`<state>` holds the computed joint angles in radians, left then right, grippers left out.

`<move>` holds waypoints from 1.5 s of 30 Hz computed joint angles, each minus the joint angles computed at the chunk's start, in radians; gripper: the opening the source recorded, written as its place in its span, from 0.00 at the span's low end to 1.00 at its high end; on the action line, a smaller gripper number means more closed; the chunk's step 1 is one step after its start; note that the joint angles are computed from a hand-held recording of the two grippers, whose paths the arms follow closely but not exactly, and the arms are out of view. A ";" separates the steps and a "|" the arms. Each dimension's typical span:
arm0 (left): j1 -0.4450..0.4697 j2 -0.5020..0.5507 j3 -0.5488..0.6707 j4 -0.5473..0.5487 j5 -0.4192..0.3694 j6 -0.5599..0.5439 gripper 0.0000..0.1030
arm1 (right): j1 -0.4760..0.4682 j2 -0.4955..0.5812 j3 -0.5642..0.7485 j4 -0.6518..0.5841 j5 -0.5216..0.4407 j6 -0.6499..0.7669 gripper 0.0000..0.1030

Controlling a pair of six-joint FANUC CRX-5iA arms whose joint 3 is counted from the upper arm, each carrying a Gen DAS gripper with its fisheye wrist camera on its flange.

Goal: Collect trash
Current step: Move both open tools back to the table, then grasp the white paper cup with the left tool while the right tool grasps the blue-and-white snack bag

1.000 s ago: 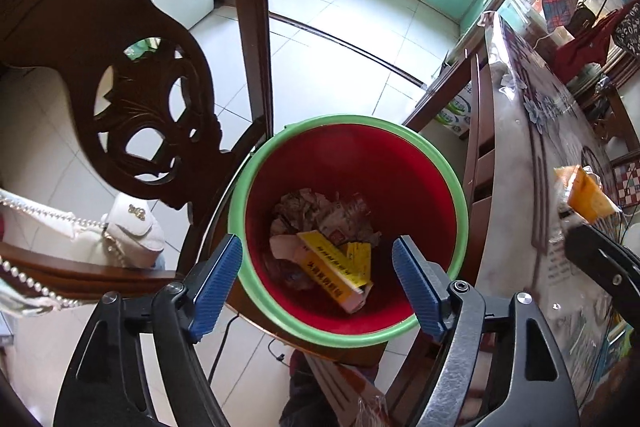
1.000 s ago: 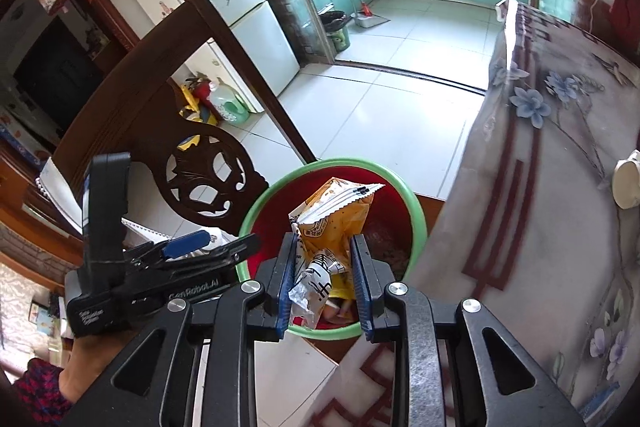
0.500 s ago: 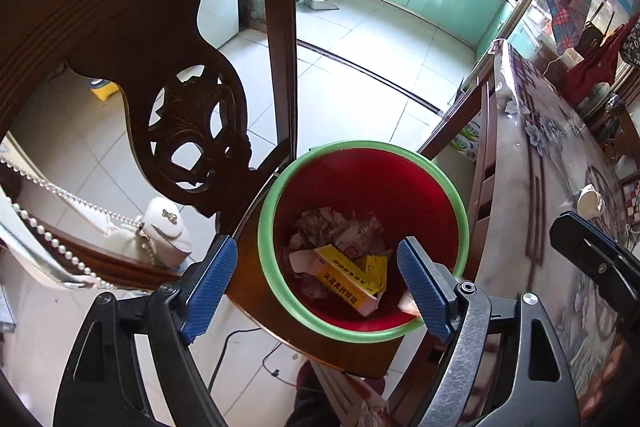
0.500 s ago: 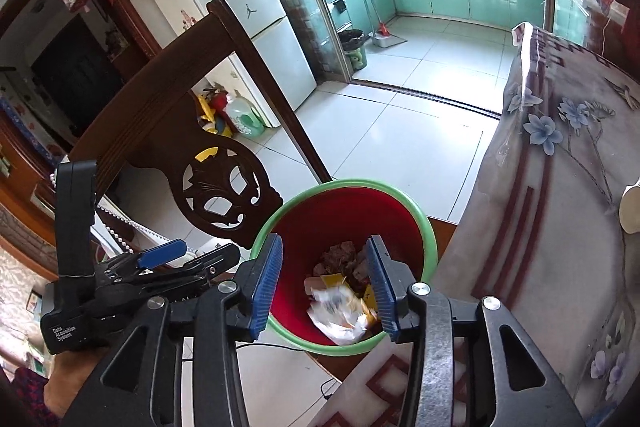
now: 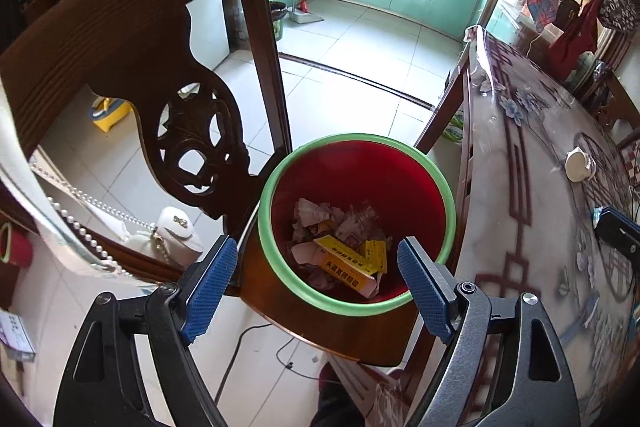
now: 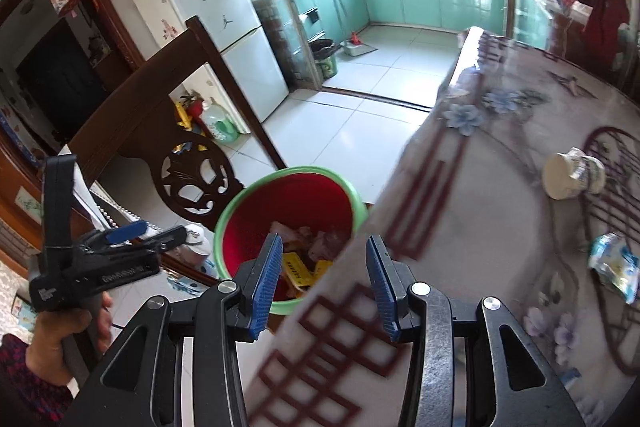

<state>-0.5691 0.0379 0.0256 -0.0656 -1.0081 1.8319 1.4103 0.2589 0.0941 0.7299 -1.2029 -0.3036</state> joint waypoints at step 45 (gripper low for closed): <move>-0.584 0.450 0.786 -0.264 -0.320 0.295 0.85 | -0.054 -0.733 -0.785 -0.288 0.087 0.159 0.61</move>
